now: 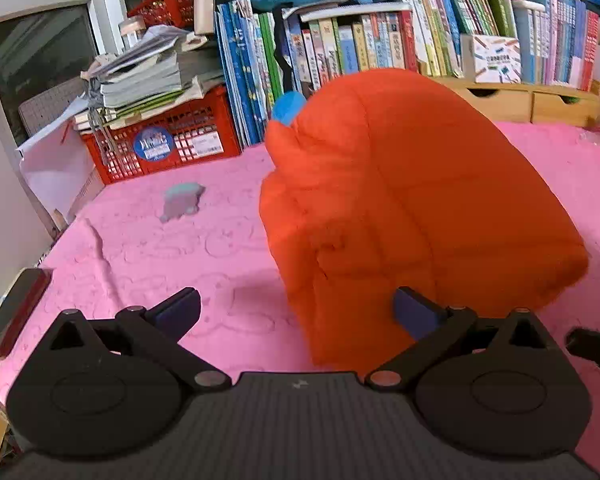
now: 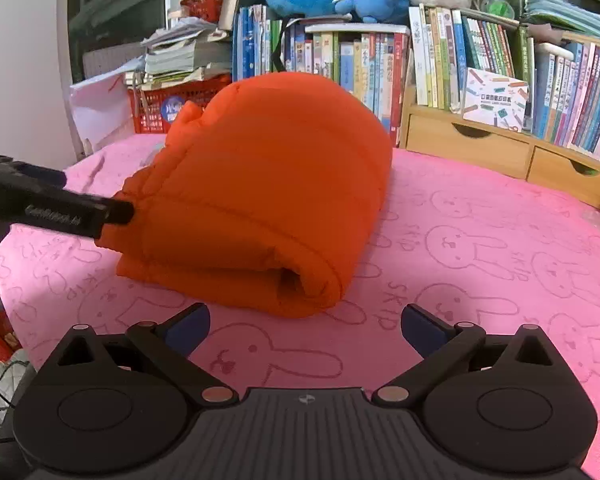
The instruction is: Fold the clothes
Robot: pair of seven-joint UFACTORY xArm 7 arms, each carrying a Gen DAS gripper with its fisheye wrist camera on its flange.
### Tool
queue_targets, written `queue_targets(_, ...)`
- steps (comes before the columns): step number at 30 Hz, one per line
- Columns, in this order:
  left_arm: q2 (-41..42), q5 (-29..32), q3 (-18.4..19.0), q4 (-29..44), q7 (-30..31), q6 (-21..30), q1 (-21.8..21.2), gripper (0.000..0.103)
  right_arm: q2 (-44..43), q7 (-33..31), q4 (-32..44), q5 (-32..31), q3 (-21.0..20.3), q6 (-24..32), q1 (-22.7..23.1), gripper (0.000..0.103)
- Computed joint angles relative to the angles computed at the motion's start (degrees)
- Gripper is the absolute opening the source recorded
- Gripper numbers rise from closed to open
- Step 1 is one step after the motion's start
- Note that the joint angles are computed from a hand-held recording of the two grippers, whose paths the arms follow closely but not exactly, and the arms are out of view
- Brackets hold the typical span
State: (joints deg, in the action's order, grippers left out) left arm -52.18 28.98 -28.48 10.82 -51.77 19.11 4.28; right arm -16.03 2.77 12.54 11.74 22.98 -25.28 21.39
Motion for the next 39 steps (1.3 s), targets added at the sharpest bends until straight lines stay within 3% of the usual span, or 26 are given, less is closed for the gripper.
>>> queue_targets(4, 0.45, -2.84, 4.74, -1.05, 3.19, 1.26, -5.01, 0.103, 0.46, -0.37, 0.85, 0.73, 1.01, 0.73, -0.32, 0.103)
queue_targets(13, 2.29, -5.94, 6.08, -1.65, 5.04, 2.46, -8.33, 0.103, 0.01, -2.35, 1.52, 1.16, 2.02, 1.76, -1.25, 0.103)
queue_targets(22, 3.72, -7.13, 6.54, -1.41, 5.71, 0.51, -8.51, 0.103, 0.94, -4.24, 2.31, 4.16, 4.76, 1.84, -3.50, 0.103)
queue_targets(28, 4.50, -6.87, 4.96, -0.58, 4.72, -0.53, -7.22, 0.103, 1.22, -8.45, 3.56, 6.82, 7.18, 0.83, -5.29, 0.103)
queue_targets(39, 5.71, -6.06, 4.56, 0.69, 5.16, -1.07, -5.79, 0.103, 3.21, -9.65, 4.42, 6.35, 2.07, -1.07, -0.75, 0.103)
